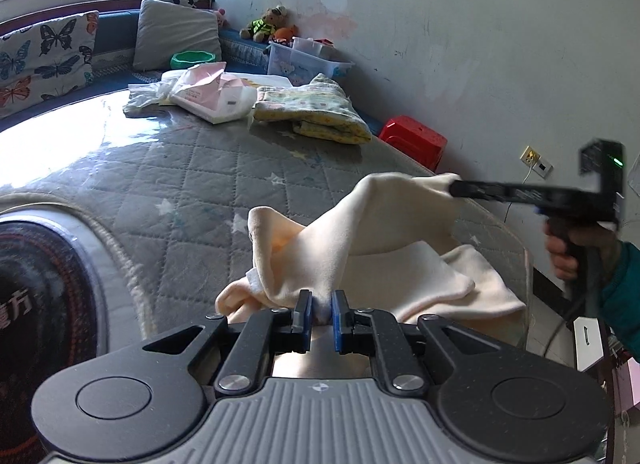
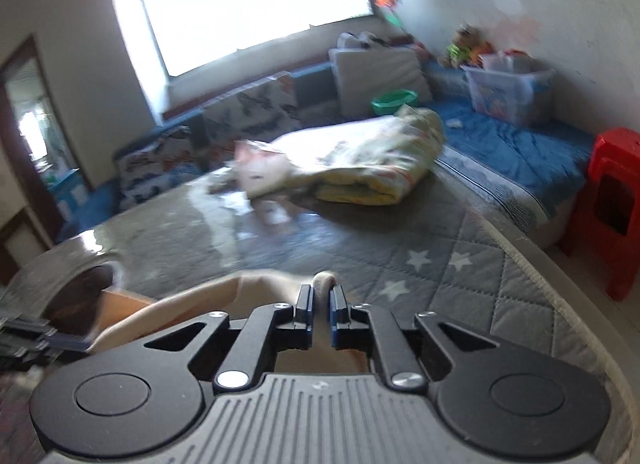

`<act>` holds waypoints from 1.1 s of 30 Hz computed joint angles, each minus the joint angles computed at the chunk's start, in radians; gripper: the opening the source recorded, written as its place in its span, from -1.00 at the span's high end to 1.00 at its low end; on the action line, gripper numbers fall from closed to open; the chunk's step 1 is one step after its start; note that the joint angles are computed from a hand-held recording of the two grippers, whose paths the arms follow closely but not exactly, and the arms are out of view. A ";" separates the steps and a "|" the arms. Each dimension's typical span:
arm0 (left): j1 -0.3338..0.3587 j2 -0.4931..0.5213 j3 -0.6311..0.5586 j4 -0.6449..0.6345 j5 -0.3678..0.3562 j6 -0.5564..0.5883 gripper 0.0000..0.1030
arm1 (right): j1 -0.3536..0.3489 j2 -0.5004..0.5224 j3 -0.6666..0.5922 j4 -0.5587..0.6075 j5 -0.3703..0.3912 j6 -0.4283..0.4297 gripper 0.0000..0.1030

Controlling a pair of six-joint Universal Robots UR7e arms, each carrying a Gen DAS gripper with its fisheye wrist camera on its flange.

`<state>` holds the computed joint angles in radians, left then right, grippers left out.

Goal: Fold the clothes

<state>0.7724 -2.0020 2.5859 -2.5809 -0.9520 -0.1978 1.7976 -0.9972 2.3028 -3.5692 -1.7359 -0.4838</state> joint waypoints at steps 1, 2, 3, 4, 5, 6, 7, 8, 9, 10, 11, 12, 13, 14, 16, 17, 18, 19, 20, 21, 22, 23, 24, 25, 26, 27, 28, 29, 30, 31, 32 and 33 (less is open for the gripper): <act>-0.008 -0.026 0.004 0.026 0.004 -0.006 0.79 | 0.000 -0.016 0.028 -0.013 0.012 -0.021 0.89; -0.017 -0.052 0.009 0.054 0.009 -0.013 0.79 | -0.002 -0.029 0.047 -0.015 0.018 -0.035 0.90; -0.023 -0.077 0.013 0.088 0.015 -0.018 0.81 | -0.005 -0.050 0.085 -0.015 0.024 -0.068 0.90; -0.028 -0.098 0.015 0.123 0.022 -0.027 0.82 | -0.008 -0.069 0.119 -0.015 0.027 -0.097 0.90; -0.029 -0.114 0.016 0.154 0.027 -0.038 0.82 | -0.007 -0.074 0.135 -0.012 0.011 -0.113 0.90; -0.024 -0.126 0.017 0.178 0.025 -0.047 0.82 | -0.004 -0.077 0.154 -0.006 -0.017 -0.127 0.90; -0.021 -0.134 0.017 0.198 0.026 -0.056 0.82 | -0.005 -0.081 0.162 0.001 -0.025 -0.133 0.90; -0.017 -0.142 0.016 0.218 0.026 -0.064 0.82 | -0.010 -0.096 0.172 0.033 -0.026 -0.142 0.90; -0.014 -0.149 0.016 0.235 0.025 -0.070 0.82 | -0.015 -0.109 0.180 0.060 -0.028 -0.152 0.90; -0.013 -0.161 0.016 0.246 0.021 -0.070 0.82 | -0.015 -0.115 0.183 0.062 -0.027 -0.158 0.89; -0.017 -0.176 0.016 0.256 0.022 -0.068 0.82 | -0.015 -0.121 0.186 0.067 -0.027 -0.164 0.86; -0.026 -0.194 0.017 0.268 0.026 -0.069 0.81 | -0.014 -0.128 0.184 0.080 -0.029 -0.164 0.84; -0.038 -0.213 0.016 0.283 0.034 -0.073 0.80 | -0.017 -0.146 0.181 0.111 -0.027 -0.164 0.82; -0.051 -0.225 0.012 0.293 0.049 -0.076 0.79 | -0.023 -0.163 0.180 0.131 -0.019 -0.163 0.79; -0.070 -0.236 0.002 0.295 0.081 -0.078 0.74 | -0.034 -0.186 0.179 0.149 -0.007 -0.139 0.71; -0.076 -0.229 -0.003 0.280 0.102 -0.081 0.69 | -0.039 -0.197 0.179 0.152 -0.001 -0.124 0.66; -0.073 -0.214 -0.009 0.252 0.118 -0.079 0.60 | -0.045 -0.206 0.178 0.153 0.004 -0.107 0.64; -0.067 -0.195 -0.015 0.221 0.133 -0.077 0.53 | -0.047 -0.205 0.174 0.139 0.007 -0.088 0.60; -0.056 -0.167 -0.023 0.183 0.144 -0.078 0.49 | -0.051 -0.202 0.168 0.122 0.011 -0.063 0.57; -0.042 -0.136 -0.031 0.144 0.154 -0.079 0.37 | -0.059 -0.194 0.154 0.099 0.019 -0.011 0.55; -0.023 -0.099 -0.040 0.097 0.158 -0.083 0.25 | -0.065 -0.185 0.139 0.092 0.025 0.030 0.51; 0.001 -0.061 -0.051 0.052 0.155 -0.088 0.22 | -0.070 -0.177 0.123 0.086 0.030 0.072 0.40; 0.024 -0.024 -0.063 0.017 0.145 -0.095 0.20 | -0.075 -0.168 0.106 0.081 0.033 0.115 0.33; 0.046 0.009 -0.076 -0.009 0.132 -0.099 0.16 | -0.080 -0.157 0.086 0.086 0.035 0.158 0.25; 0.065 0.040 -0.088 -0.030 0.119 -0.103 0.13 | -0.087 -0.150 0.069 0.104 0.043 0.196 0.25; 0.080 0.069 -0.098 -0.045 0.106 -0.105 0.09 | -0.094 -0.143 0.052 0.123 0.051 0.230 0.25; 0.094 0.095 -0.108 -0.050 0.093 -0.107 0.03 | -0.099 -0.138 0.039 0.147 0.054 0.250 0.25; 0.106 0.118 -0.118 -0.044 0.080 -0.114 -0.01 | -0.102 -0.132 0.026 0.170 0.057 0.267 0.25; 0.117 0.139 -0.129 -0.032 0.073 -0.126 -0.06 | -0.103 -0.125 0.016 0.189 0.054 0.270 0.25; 0.126 0.154 -0.135 -0.021 0.071 -0.140 -0.07 | -0.103 -0.121 0.009 0.208 0.052 0.269 0.25; 0.137 0.168 -0.141 -0.022 0.065 -0.144 -0.07 | -0.100 -0.116 0.005 0.219 0.045 0.268 0.25; 0.148 0.180 -0.144 -0.026 0.056 -0.145 -0.05 | -0.098 -0.110 0.001 0.231 0.039 0.266 0.25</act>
